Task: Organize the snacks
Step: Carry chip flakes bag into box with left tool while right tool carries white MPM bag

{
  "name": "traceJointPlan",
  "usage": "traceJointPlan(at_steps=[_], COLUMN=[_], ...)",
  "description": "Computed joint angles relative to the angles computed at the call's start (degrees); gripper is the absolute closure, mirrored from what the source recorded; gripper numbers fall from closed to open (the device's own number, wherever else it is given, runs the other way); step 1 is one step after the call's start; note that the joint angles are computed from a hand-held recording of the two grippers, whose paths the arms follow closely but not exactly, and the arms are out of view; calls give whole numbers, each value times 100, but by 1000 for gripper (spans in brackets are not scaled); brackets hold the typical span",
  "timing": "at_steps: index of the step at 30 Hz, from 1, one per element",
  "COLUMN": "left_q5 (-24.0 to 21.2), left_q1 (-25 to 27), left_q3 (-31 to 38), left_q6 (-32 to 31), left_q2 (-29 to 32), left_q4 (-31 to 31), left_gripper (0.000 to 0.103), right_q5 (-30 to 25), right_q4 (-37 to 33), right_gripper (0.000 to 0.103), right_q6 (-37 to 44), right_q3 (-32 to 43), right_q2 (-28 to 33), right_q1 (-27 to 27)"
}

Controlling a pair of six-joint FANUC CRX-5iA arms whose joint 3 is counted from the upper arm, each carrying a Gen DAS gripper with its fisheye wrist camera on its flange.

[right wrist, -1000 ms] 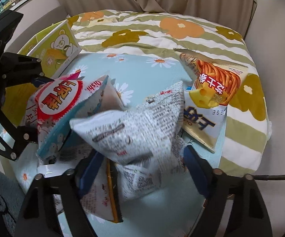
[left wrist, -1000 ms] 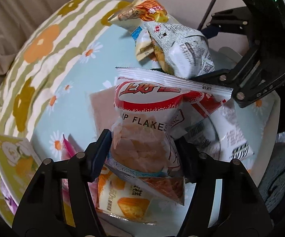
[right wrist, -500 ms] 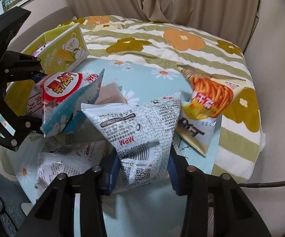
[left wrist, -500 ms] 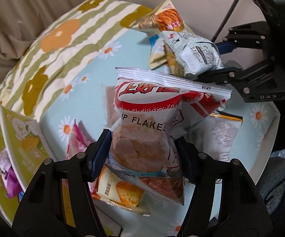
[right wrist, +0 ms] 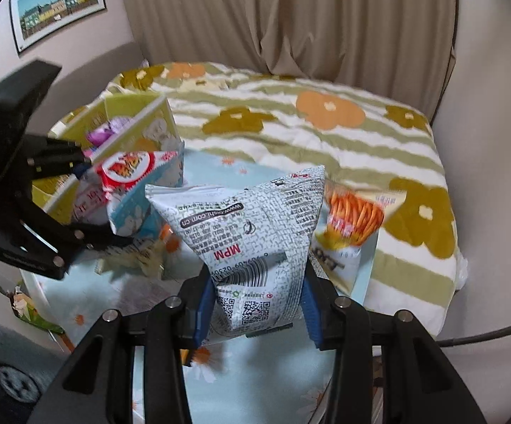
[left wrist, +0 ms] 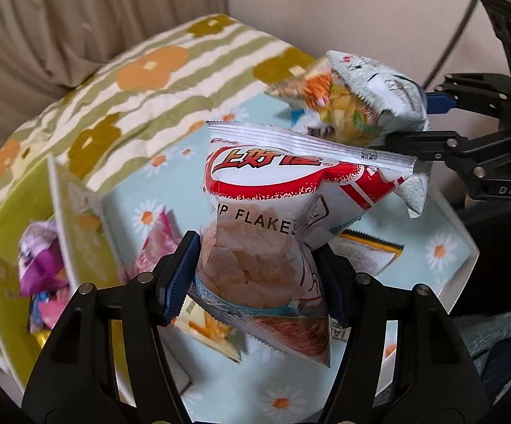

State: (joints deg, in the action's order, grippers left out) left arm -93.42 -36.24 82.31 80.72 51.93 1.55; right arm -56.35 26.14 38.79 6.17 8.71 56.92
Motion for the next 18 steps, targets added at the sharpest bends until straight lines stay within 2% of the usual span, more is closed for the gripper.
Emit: traceJointPlan(at_steps=[1,5,11,18], left_q5=[233,770,1275,1569], left_q1=[-3,29,248,743], left_q3=[-446,-1456,-2518,-3340], left_q6=[172,813,1845,2319], left_q2=[-294,-1053,-2019,-2837], left_q4=[-62,-310,-714,-1026], left_gripper=[43,43,43,43], right_q5=[-17,41,128,105], right_q4=[33,27,-201,-520], right_gripper=[63,63,63,63], right_q6=[29,304,728,1279], right_q3=[60,391,1151,2589], right_q2=[0,51,381,1234], right_q1=[16,62,125,195])
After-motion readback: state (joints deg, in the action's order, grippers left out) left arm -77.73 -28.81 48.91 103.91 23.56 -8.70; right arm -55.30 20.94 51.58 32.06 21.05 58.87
